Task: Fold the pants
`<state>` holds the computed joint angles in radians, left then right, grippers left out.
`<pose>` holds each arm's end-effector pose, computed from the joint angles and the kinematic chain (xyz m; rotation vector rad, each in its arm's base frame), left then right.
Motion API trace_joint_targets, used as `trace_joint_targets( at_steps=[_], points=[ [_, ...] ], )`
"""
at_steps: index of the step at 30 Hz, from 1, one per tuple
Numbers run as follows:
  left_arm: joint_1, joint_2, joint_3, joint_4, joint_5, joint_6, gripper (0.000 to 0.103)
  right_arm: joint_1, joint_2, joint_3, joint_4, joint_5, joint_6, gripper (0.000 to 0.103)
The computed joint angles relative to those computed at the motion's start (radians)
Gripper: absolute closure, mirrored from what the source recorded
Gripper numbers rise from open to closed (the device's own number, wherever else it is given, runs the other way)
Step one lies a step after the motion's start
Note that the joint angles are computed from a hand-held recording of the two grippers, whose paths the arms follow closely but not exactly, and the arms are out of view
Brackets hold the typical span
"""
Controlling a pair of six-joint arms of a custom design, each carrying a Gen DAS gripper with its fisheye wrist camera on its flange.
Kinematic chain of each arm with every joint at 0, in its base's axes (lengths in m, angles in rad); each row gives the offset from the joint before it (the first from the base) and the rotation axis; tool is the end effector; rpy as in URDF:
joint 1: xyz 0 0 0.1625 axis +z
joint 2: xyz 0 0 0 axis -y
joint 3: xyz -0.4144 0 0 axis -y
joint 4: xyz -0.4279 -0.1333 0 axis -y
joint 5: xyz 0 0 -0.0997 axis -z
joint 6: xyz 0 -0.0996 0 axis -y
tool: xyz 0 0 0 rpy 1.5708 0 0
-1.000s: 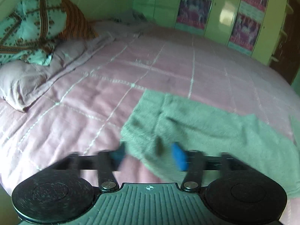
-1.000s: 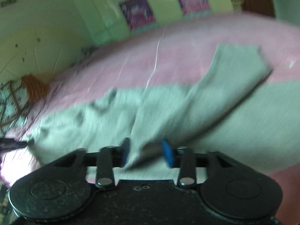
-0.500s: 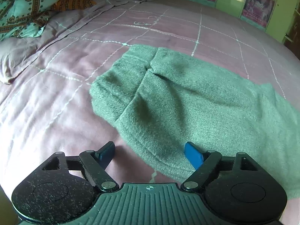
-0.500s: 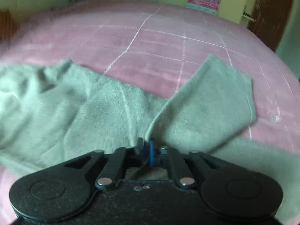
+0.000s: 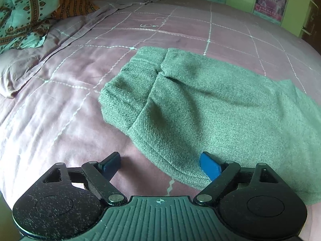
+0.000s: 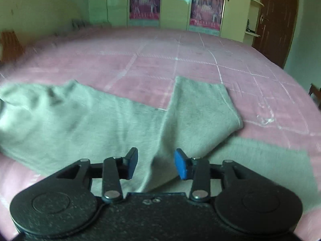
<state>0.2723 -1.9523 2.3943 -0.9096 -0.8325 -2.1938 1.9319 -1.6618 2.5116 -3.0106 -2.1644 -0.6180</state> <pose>-0.1500 -0.2499 0.2419 -0.4330 1.9929 -0.9688 0.2046 -0.3221 0.2406 0.9368 -2.2350 0.6327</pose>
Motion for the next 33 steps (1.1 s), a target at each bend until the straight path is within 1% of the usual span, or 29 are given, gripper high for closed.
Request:
trace_joint_targets(
  at_steps=[1,2,3,4,6,8,9,10,11,12,13,14,15,16,17,18,20,21,22,23,24,25,26,27,29,30,31,32,33],
  points=[
    [-0.002,-0.002,0.001,0.001,-0.001,-0.001,0.016,-0.007,0.031,-0.016,0.014,-0.024,-0.001,0.064],
    [-0.005,-0.004,0.002,0.001,-0.002,0.001,0.016,-0.018,0.048,-0.032,0.056,-0.038,0.012,0.069],
    [-0.007,-0.009,0.003,0.001,-0.004,0.003,0.016,-0.038,0.030,-0.027,0.081,-0.016,0.006,0.086],
    [-0.008,-0.013,0.003,0.001,-0.005,0.004,0.016,-0.065,-0.004,-0.019,0.109,0.027,-0.006,0.100],
    [-0.011,-0.013,0.003,0.003,-0.006,0.011,0.016,-0.099,-0.083,-0.001,0.155,0.072,0.008,0.100],
    [-0.012,-0.010,0.003,0.004,-0.006,0.006,0.016,-0.115,-0.190,0.030,0.203,0.089,0.018,0.100],
    [-0.012,-0.007,0.003,0.005,-0.005,0.008,0.016,-0.123,-0.251,0.047,0.245,0.091,0.025,0.100],
    [-0.011,-0.006,0.004,0.004,-0.002,0.010,0.016,-0.133,-0.285,0.056,0.283,0.084,0.032,0.098],
    [-0.010,-0.006,0.005,0.004,-0.001,0.008,0.015,-0.142,-0.297,0.065,0.305,0.062,0.031,0.096],
    [-0.009,-0.007,0.005,0.004,-0.001,0.006,0.015,-0.153,-0.287,0.074,0.285,0.046,0.001,0.094],
    [-0.010,-0.006,0.005,0.004,-0.001,0.006,0.015,-0.153,-0.276,0.084,0.232,0.049,-0.034,0.076],
    [-0.011,-0.006,0.005,0.006,-0.001,0.007,0.015,-0.134,-0.262,0.089,0.167,0.041,-0.048,0.066],
    [-0.013,-0.007,0.006,0.007,-0.001,0.006,0.015,-0.115,-0.250,0.094,0.090,0.053,-0.071,0.062],
    [-0.012,-0.008,0.007,0.006,0.000,0.006,0.014,-0.102,-0.239,0.086,0.056,0.081,-0.082,0.056],
    [-0.010,-0.009,0.007,0.006,0.000,0.006,0.013,-0.090,-0.214,0.066,0.049,0.098,-0.079,0.056],
    [-0.008,-0.012,0.008,0.006,0.000,0.005,0.011,-0.075,-0.166,0.039,0.043,0.090,-0.080,0.056],
    [-0.007,-0.020,0.010,0.006,-0.001,0.002,0.010,-0.047,-0.031,-0.015,0.000,0.022,-0.129,0.057],
    [-0.008,-0.026,0.012,0.006,-0.001,0.004,0.010,-0.045,0.022,-0.037,-0.004,-0.005,-0.157,0.059],
    [-0.009,-0.032,0.014,0.006,0.000,0.006,0.010,-0.047,0.051,-0.048,0.001,-0.033,-0.182,0.061],
    [-0.010,-0.038,0.016,0.006,0.001,0.008,0.010,-0.043,0.089,-0.053,-0.034,-0.059,-0.223,0.068],
    [-0.012,-0.043,0.019,0.007,0.003,0.010,0.009,-0.043,0.097,-0.049,-0.061,-0.084,-0.267,0.079],
    [-0.013,-0.045,0.022,0.007,0.005,0.010,0.009,-0.055,0.080,-0.042,-0.046,-0.086,-0.283,0.097],
    [-0.015,-0.047,0.024,0.008,0.007,0.007,0.009,-0.076,0.032,-0.035,0.009,-0.064,-0.270,0.099],
    [-0.018,-0.049,0.027,0.009,0.007,0.002,0.009,-0.090,-0.016,-0.022,0.042,-0.061,-0.262,0.099],
    [-0.021,-0.047,0.029,0.012,0.009,-0.001,0.009,-0.110,-0.088,0.010,0.061,-0.095,-0.254,0.099],
    [-0.021,-0.045,0.029,0.012,0.009,0.000,0.008,-0.125,-0.139,0.024,0.093,-0.101,-0.239,0.099],
    [-0.019,-0.044,0.028,0.012,0.010,0.003,0.008,-0.146,-0.188,0.026,0.150,-0.087,-0.219,0.097],
    [-0.017,-0.044,0.027,0.011,0.010,0.007,0.008,-0.164,-0.223,0.036,0.167,-0.063,-0.217,0.089],
    [-0.017,-0.046,0.027,0.012,0.011,0.009,0.008,-0.163,-0.232,0.045,0.141,-0.056,-0.239,0.083]
  ],
)
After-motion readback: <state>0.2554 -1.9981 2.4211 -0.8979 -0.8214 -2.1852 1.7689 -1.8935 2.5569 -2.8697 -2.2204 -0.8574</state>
